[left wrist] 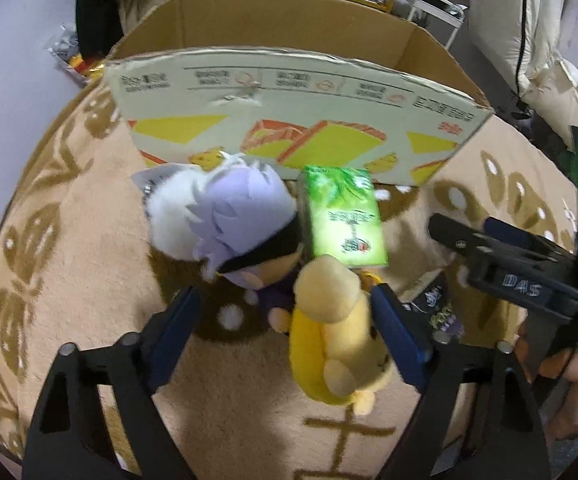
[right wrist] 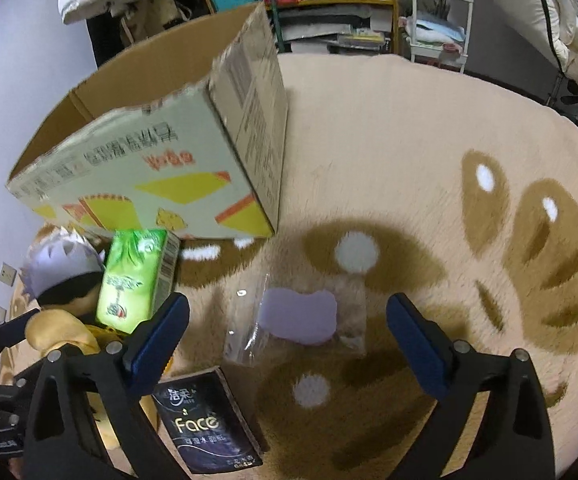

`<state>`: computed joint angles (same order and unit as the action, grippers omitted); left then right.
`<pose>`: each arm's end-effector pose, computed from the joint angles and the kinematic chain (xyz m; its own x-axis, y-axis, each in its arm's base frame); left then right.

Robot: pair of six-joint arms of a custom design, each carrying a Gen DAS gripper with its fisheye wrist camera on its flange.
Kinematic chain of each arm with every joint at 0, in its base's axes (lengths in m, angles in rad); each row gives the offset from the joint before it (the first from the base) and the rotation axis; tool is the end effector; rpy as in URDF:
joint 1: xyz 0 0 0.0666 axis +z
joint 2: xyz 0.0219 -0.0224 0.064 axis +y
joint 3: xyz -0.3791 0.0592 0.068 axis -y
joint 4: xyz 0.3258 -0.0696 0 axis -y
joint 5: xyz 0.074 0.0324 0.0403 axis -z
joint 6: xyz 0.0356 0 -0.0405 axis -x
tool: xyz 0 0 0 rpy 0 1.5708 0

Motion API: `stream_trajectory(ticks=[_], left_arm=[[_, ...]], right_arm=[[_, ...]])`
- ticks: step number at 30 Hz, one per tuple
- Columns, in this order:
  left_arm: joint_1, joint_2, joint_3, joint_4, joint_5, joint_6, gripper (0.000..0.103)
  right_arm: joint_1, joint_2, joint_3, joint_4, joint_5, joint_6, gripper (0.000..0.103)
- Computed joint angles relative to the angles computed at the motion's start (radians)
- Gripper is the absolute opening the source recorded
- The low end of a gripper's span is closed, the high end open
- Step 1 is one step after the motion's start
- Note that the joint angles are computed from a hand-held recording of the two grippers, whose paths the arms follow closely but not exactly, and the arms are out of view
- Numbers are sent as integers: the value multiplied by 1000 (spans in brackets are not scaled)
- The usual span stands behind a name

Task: Organize soft objects
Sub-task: 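Grasp the yellow plush dog with the left tool while the right tool grasps the clear sponge bag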

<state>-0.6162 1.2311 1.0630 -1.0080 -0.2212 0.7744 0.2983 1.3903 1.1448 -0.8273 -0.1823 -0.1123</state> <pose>0.2675 -0.1804 0.3557 -0.8847 -0.2095 -0.4165 -0.1729 0.9771 -0.1241 0.3697 0.1200 0.3407 -0.8761 -0.1541 -0.4568 -0.2754 0.9377 0.2118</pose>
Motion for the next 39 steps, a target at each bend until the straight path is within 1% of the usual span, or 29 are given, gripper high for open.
stream_trajectory(ticks=[2, 4, 5, 6, 10, 12, 15, 17, 19, 22, 25, 28, 31, 33, 37, 39], left_arm=[[-8, -2, 2, 6, 10, -1, 75], [-9, -4, 1, 16, 35, -4, 60], [-11, -5, 1, 18, 42, -1, 56], [-18, -5, 4, 15, 43, 6, 48], [-31, -6, 11, 7, 19, 10, 42], [-43, -7, 14, 1, 3, 16, 40], [-61, -7, 23, -10, -26, 22, 39], [-74, -11, 25, -18, -53, 21, 38], [-85, -15, 31, -28, -82, 25, 37], [-89, -36, 26, -33, -105, 30, 36], [-85, -60, 13, -29, -100, 42, 35], [-104, -71, 16, -56, -152, 50, 35], [-120, -80, 20, -74, -185, 57, 35], [-117, -84, 22, -82, -174, 61, 36], [-101, -69, 21, -101, -101, 53, 38], [-110, -57, 24, -114, -108, 53, 38]], right_arm=[[4, 10, 2, -6, 2, 2, 102], [4, 20, 1, -11, -6, 1, 100], [-1, 28, 3, -12, -9, 4, 99], [-1, 35, 5, -15, -7, 2, 96], [3, 47, 3, -4, 4, 7, 95], [7, 53, 5, -2, 12, 15, 95], [24, 56, 3, -5, 51, 29, 89], [26, 48, -3, 0, 55, 22, 83], [22, 41, -4, 1, 53, 17, 80], [27, 34, -3, -3, 58, 25, 79], [35, 12, -14, -2, 57, 28, 79], [43, -13, -19, 1, 44, 28, 79], [59, -55, -33, 9, 42, 21, 79], [63, -73, -37, 9, 34, 21, 79], [75, -93, -41, 0, 35, 15, 79], [78, -99, -46, -1, 36, 10, 79]])
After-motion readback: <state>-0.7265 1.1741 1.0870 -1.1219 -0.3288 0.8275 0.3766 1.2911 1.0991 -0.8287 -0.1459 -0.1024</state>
